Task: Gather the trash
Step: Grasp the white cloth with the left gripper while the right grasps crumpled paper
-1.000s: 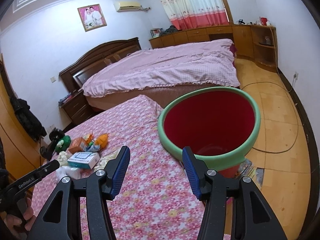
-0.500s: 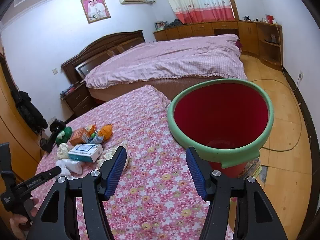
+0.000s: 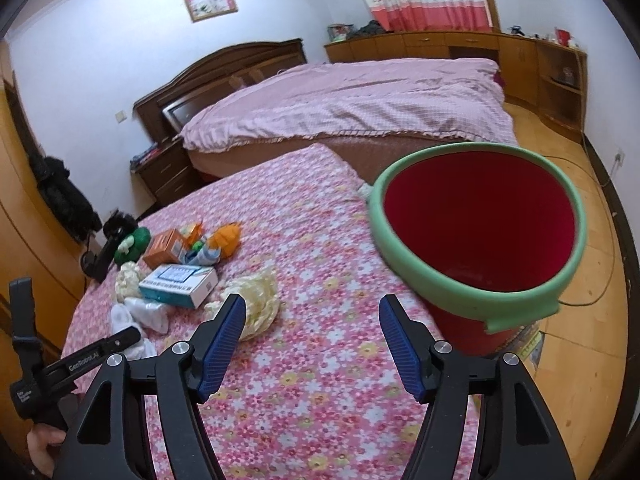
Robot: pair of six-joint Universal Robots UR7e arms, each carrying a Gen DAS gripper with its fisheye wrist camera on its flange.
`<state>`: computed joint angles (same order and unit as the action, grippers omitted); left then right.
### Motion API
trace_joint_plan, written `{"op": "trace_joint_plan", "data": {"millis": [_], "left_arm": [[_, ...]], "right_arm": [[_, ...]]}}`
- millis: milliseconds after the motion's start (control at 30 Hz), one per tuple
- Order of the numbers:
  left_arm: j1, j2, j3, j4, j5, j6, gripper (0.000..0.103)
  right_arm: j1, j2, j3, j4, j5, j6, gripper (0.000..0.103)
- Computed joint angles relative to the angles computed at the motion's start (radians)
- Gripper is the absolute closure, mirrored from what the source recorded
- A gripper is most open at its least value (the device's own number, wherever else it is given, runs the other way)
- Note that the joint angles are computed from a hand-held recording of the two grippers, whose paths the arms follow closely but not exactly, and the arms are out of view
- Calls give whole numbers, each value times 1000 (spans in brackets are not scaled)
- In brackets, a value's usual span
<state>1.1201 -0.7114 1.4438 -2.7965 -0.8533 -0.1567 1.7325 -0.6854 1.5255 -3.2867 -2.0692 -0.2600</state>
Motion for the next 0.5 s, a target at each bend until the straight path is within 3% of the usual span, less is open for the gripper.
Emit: {"op": "trace_joint_plan", "data": {"millis": [367, 500], "left_arm": [[20, -22, 31, -35, -60, 15, 72], [18, -41, 51, -52, -77, 18, 73]], "right_arm": [[2, 69, -94, 147, 20, -7, 24], [5, 100, -138, 187, 20, -17, 24]]}}
